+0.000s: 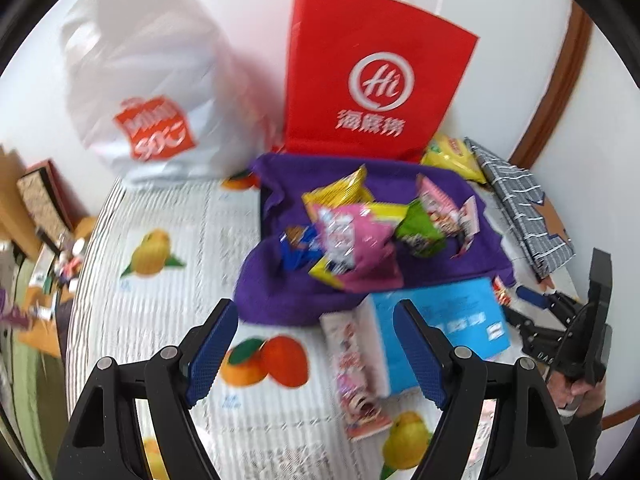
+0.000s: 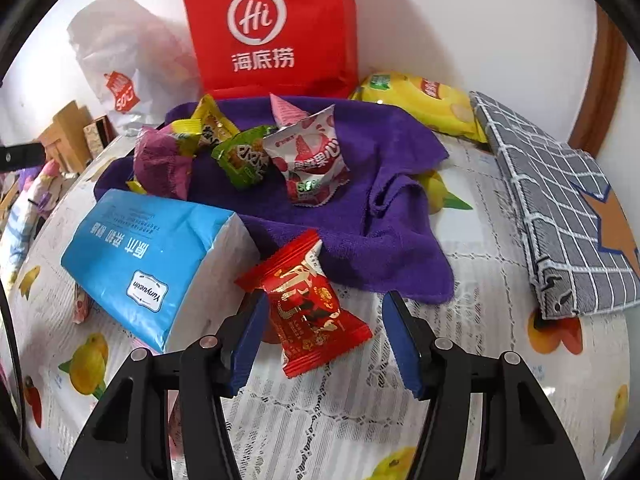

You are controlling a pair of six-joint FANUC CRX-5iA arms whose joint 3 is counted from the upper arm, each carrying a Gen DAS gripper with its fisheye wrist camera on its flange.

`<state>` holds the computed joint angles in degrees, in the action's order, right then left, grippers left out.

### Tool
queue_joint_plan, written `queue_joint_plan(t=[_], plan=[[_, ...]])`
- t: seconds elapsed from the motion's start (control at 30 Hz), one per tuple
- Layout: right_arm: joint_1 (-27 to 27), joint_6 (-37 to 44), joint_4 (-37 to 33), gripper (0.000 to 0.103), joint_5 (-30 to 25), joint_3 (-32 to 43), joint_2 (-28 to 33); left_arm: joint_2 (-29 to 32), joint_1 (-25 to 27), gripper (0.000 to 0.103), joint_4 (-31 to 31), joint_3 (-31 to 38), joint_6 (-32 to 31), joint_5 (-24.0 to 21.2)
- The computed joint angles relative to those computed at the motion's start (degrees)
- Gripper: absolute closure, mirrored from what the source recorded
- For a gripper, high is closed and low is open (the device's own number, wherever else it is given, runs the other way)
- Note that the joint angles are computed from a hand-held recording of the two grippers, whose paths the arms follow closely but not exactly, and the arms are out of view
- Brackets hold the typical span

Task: Organize snacks
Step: 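Move both open tools back toward the loose snacks beside the tissue pack, then grasp the red square packet with the right tool while the left tool grasps the ice-cream packet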

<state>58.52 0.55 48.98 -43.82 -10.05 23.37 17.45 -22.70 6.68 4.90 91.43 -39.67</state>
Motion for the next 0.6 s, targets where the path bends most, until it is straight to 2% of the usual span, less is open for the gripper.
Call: queue_joint_plan(t=[0.37, 0.4, 0.43, 0.47, 0.6], plan=[[-0.7, 7.8, -0.5, 0.043, 3.0, 0.4, 1.2, -2.5, 1.9, 0.024, -0.4, -5.7, 2.3, 0.5], [-0.7, 8.3, -1.2, 0.047, 2.9, 0.7, 1.5, -2.6, 2.0, 0.024, -0.3, -6.1, 2.6, 0.6], [-0.8, 8.5, -1.7, 0.059, 3.1, 0.9, 1.6, -2.8, 2.1, 0.024, 0.2, -6.5, 2.4, 0.8], [-0.8, 8.6, -2.1, 0.063, 3.3, 1.0, 1.7, -2.9, 2.2, 0.024, 0.9, -7.0, 1.9, 1.0], [-0.4, 3.3, -0.6, 0.066, 3.2, -0.6, 0.4, -2.6, 1.8, 0.024, 1.8, -7.8, 1.0, 1.4]])
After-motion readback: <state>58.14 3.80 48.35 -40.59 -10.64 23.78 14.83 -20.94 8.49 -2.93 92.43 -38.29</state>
